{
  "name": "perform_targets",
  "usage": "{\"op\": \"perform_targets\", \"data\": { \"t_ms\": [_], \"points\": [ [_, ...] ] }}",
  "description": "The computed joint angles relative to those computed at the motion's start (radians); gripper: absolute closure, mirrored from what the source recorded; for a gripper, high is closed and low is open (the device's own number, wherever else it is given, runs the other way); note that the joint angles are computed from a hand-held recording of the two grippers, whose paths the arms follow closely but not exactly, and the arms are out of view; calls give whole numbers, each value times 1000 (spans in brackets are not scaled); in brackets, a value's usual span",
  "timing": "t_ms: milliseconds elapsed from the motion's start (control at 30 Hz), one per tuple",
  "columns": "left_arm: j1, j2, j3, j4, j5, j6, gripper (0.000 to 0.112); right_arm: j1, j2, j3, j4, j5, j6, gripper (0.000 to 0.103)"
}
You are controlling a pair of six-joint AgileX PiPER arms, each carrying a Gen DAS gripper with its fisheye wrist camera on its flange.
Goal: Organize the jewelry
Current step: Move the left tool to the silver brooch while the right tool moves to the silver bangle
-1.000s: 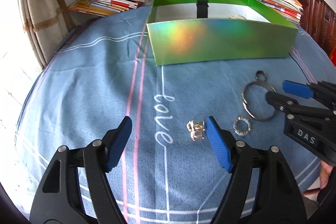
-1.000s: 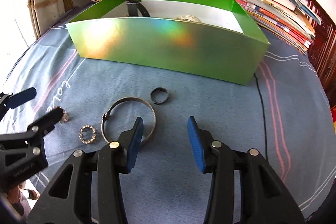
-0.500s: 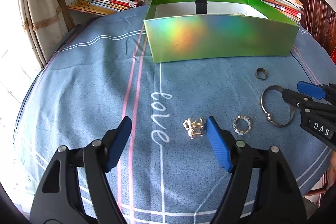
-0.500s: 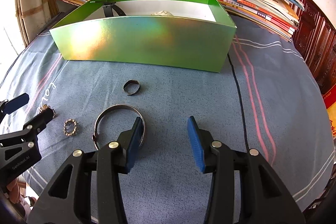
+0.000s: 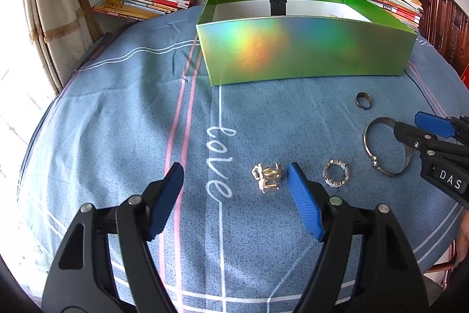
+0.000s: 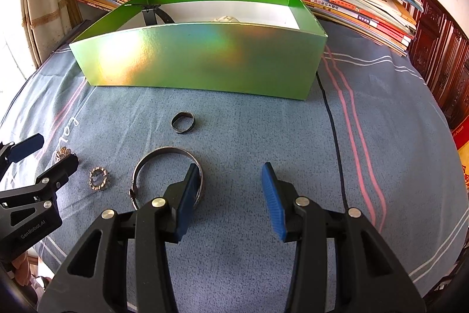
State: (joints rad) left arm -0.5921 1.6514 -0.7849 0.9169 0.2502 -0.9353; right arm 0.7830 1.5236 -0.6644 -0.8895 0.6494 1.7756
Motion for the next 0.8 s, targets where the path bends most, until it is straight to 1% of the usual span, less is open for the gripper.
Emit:
{"op": "perform_targets", "data": {
  "t_ms": [400, 800],
  "points": [
    [13, 7, 3, -17, -12, 23, 37, -3, -2, 3, -5, -2, 0, 59],
    [8, 7, 4, -5, -9, 7, 34, -8, -6, 6, -10, -3, 1, 59]
  ]
}}
